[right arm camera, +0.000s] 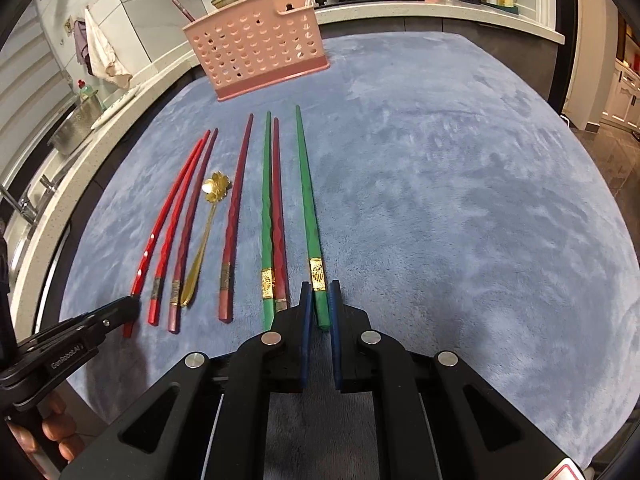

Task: Organize utensils
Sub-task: 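Carry both chopsticks up and insert them into the pink holder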

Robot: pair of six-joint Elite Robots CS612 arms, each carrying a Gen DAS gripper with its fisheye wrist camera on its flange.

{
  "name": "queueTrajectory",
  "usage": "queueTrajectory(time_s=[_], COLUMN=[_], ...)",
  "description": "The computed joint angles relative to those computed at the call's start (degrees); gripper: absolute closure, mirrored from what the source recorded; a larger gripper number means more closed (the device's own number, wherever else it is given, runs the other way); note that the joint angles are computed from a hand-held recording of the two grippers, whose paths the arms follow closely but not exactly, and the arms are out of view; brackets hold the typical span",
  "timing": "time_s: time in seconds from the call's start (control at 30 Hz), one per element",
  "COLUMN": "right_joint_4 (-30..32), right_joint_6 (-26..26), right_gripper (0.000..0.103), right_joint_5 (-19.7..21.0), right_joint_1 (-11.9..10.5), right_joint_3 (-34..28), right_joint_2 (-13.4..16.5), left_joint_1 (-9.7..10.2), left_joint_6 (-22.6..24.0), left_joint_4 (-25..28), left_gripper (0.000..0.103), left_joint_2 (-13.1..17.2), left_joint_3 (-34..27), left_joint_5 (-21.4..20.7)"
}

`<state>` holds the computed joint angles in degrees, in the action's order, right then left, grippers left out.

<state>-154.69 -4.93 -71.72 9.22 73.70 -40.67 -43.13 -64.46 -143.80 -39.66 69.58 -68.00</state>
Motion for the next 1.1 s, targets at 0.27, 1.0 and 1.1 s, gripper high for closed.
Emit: queueTrajectory(time_s=[0.27,1.0,1.1], right_joint_4=[-3.01,-10.68,-10.68], right_joint_6=[1.04,6.27,6.49], right_gripper=[0.096,0.097,0.097], right_joint_5=[1.61,3.81,3.79], right_joint_1=[-0.54,-1.46,-1.36], right_joint_3=[1.28,-6.09,-8.23], right_joint_2=[-1.72,-1.89,-1.13], left_joint_1=[-0.24,1.23,1.67], left_joint_6=[-0.85,6.14,8.61], left_joint_4=[-1.00,-4.44,-5.17], left_gripper=[0.096,0.096,0.096], left_joint_2=[-1.56,-5.16,-4.66], left_joint_3=[1.23,-1.26,-3.27], left_joint_5=[2.18,15.69,17.73])
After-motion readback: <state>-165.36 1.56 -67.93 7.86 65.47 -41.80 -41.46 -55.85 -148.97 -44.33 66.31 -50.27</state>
